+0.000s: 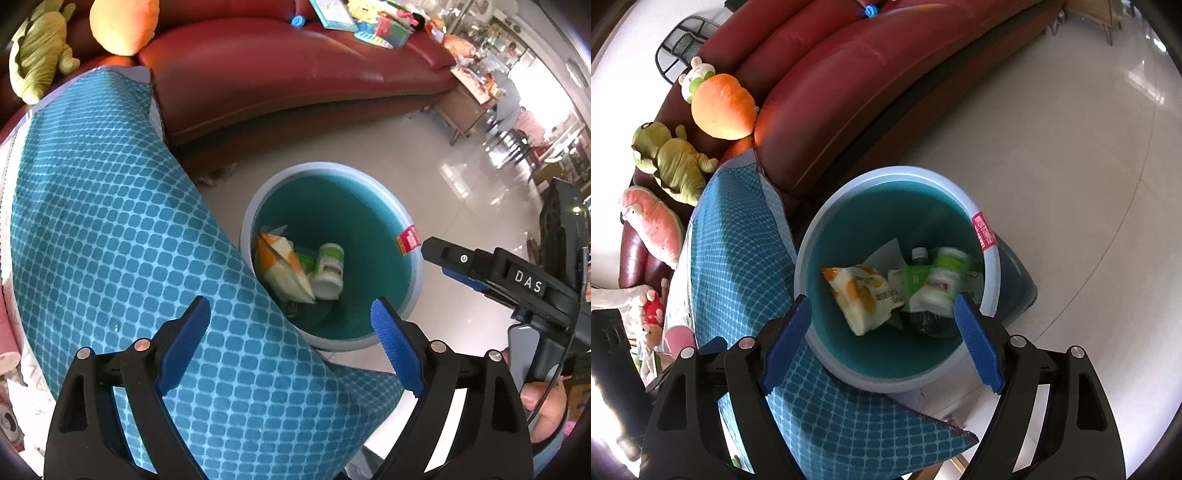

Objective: Collect trash
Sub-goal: 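Return both tools to the table and reach toward the remaining trash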

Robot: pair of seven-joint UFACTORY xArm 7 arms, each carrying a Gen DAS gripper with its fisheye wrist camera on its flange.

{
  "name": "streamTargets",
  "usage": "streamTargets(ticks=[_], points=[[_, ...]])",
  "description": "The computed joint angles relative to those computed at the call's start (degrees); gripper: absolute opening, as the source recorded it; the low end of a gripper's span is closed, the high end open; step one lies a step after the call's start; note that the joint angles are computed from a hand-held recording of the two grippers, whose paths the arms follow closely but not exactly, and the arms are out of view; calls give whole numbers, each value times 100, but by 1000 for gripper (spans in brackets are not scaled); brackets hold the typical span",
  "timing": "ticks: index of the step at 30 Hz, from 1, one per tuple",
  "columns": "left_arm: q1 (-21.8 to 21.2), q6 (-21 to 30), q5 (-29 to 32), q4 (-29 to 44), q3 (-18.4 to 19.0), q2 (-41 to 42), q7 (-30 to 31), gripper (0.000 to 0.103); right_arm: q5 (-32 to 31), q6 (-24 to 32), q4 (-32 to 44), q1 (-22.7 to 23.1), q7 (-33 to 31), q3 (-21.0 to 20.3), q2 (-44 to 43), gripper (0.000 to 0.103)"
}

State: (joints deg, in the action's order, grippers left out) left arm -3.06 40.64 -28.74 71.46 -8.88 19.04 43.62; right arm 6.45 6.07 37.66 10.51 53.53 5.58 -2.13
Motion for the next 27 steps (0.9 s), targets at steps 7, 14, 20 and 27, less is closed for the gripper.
streamTargets(ticks=[7, 14, 20, 27], points=[[213, 141, -329, -322, 88, -412, 323, 90, -761, 424, 72, -29, 734, 199, -268, 78], [549, 373, -702, -534, 416, -781, 784, 92, -1136, 658, 319, 126, 1180, 394, -262, 79], [822, 596, -840, -539, 694, -976, 920, 92, -1574, 931, 878, 419, 1509, 509, 15, 79], [1201, 797, -944, -387, 946, -1017, 1092, 92, -1835, 1425, 1791, 934, 1619, 489, 567, 79]])
